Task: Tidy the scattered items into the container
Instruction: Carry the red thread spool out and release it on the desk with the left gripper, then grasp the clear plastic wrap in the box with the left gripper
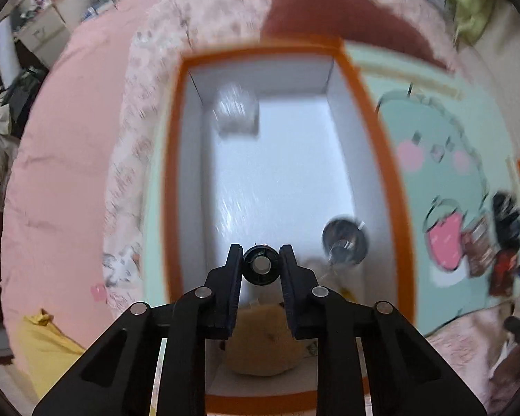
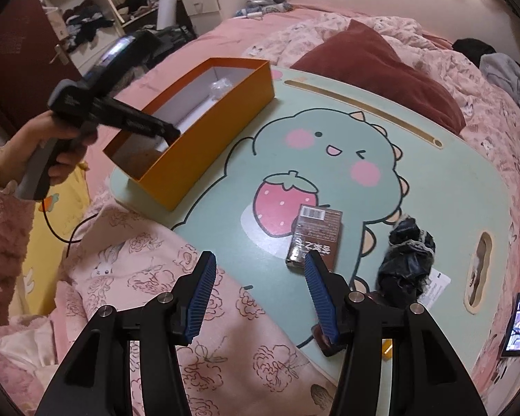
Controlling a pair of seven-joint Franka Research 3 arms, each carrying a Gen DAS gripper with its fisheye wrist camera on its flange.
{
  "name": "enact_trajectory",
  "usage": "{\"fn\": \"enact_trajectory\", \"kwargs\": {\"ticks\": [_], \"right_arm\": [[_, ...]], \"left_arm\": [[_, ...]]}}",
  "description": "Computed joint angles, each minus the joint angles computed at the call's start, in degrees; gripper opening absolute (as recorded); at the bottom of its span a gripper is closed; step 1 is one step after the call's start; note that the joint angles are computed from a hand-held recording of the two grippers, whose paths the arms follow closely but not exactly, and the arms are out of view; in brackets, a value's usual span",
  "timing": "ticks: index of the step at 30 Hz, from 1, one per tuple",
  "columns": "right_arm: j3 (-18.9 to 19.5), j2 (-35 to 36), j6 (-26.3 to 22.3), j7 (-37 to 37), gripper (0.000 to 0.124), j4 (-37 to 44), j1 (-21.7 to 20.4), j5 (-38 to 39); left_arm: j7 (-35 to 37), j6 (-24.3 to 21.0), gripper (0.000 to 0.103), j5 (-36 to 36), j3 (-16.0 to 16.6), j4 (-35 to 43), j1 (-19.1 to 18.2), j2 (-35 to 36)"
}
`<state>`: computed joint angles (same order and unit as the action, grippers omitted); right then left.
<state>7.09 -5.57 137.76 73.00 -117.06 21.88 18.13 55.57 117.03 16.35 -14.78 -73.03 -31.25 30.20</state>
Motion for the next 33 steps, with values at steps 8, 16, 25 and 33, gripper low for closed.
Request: {"fn": "enact_trajectory", "kwargs": {"ticks": [8, 16, 25, 33], "right_arm": [[-1.2, -2.6, 2.7, 1.1, 0.053, -1.8, -1.2, 3.3], [-2.4, -4.4, 3.1, 3.7, 0.056, -4.7, -2.7, 5.8], [-0.7, -3.7, 4.0, 9.5, 0.056, -5.6, -3.7, -3.7], [-1.2, -3.8, 4.5, 8.5, 0.056, -5.8, -3.1, -2.3]], "left_arm": [[12.9, 4.4, 0.023, -11.5, -6.7, 5.5, -0.4, 1.7], [15.6, -1.5, 0.023, -15.0, -5.3, 15.3, -6.0, 10.0], [17.6, -1.3, 0.056, -11.3, -2.6, 19.1, -9.7, 11.8], [9.2, 8.7, 0.057, -12.3, -1.0, 4.7, -1.9, -0.4]]}}
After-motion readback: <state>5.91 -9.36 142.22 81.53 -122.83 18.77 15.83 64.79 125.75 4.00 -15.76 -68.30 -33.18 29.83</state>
